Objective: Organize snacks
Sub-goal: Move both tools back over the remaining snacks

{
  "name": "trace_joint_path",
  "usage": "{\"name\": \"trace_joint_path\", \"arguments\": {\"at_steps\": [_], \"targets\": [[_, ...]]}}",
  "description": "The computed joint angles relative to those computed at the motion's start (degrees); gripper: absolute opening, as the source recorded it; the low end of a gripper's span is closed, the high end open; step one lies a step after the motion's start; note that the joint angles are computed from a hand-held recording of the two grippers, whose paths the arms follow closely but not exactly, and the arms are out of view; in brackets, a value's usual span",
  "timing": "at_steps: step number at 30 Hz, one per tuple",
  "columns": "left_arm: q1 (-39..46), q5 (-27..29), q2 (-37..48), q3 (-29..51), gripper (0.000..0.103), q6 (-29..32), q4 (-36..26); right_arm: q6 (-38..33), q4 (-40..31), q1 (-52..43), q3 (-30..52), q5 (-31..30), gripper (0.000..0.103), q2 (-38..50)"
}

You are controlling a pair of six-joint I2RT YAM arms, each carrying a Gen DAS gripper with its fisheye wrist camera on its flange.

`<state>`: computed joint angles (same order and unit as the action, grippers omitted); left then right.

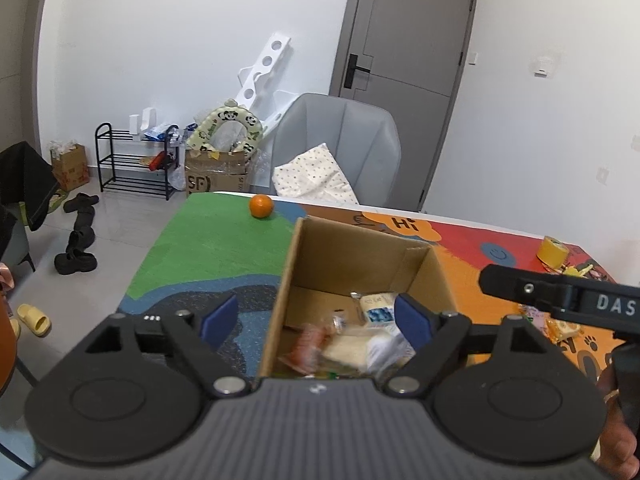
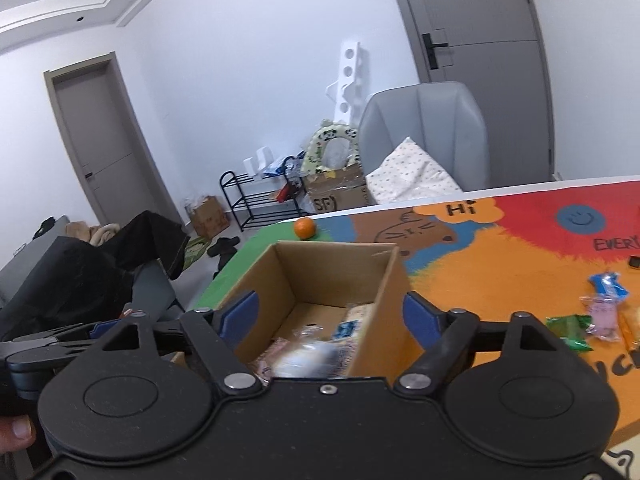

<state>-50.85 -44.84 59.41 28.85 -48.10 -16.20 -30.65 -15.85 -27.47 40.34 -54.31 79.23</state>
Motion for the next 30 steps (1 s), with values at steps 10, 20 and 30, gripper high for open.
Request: {"name": "trace_joint_path", "arguments": {"at_steps": [10, 20, 30], "targets": [[-2.62, 0.87, 4.88, 1.66, 0.092, 1.41, 4.03, -3.96, -1.39, -6.56, 1.21, -0.37, 0.097, 4.19], [-4.52, 2.67, 11.88, 5.03, 0.093, -0.11, 6.29, -8.61, -5.11, -12.65, 4.77, 0.09, 0.103, 9.96], [-7.03, 3.08, 18.65, 10.04, 0.093, 0.6, 8.62, -10.93, -7.32, -17.47, 9.3, -0.11, 0.103, 13.95]]}}
